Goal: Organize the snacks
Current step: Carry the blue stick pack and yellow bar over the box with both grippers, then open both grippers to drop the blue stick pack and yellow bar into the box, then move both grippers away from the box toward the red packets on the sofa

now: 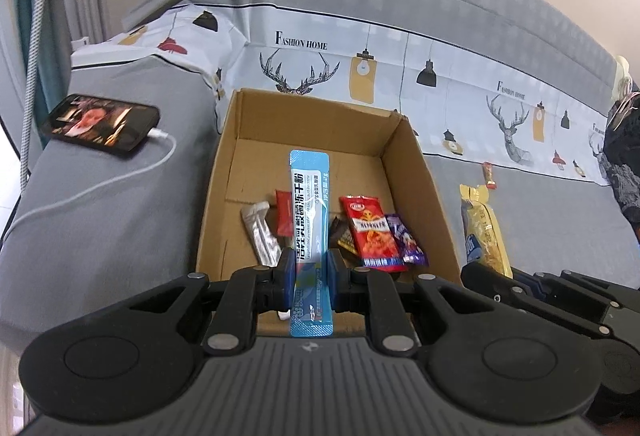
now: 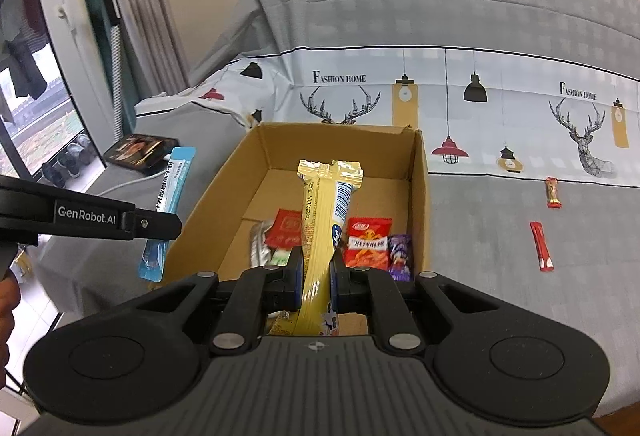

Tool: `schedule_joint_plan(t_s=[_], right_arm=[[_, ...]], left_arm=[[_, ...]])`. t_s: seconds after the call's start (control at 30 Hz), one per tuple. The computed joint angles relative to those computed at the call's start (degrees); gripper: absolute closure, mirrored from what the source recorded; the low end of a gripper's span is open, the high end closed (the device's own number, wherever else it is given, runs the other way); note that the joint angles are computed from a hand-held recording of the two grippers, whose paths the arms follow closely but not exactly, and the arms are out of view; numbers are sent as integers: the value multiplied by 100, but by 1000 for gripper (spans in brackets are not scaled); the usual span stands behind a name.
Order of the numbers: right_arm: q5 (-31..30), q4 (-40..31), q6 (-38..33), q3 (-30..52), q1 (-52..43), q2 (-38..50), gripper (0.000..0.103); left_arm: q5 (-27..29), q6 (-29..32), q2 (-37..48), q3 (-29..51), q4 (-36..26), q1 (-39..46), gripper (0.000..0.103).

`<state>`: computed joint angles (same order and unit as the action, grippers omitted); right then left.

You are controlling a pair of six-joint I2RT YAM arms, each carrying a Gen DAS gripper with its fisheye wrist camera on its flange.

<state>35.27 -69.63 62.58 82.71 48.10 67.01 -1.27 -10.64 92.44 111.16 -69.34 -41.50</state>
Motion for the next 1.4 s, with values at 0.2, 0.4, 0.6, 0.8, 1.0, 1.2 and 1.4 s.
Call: schedule_joint_plan(t_s=[0.2,0.4,0.6,0.8,1.0,1.2,1.4], right_arm=[[-818,984,-859,-561,-1171,-5,90],[-1562,1764,-1454,-1017,-2082,221,90],[-2089,2406,-1814,-1356,-2682,592,90],[-2485,2852,-1981,-1513,-3068,949,86],[-2414,2666,-1741,-1400,-3194,953,28],[-2157,1900,-1344,-1291,-2715,459,19],[-1353,970,-655,-830,-1601,118,16]], left_arm=[[59,108,945,692,68,137,85],[154,256,1928,1429,8,277,85],[152,326,2699,1935,-87,360,85],[79,428,3015,2006,231,396,70],[281,-32,3035,2097,62,575,0],[169,-327,2619,1595,-615,570,0],[-17,-339,1406,198,-392,446,0]])
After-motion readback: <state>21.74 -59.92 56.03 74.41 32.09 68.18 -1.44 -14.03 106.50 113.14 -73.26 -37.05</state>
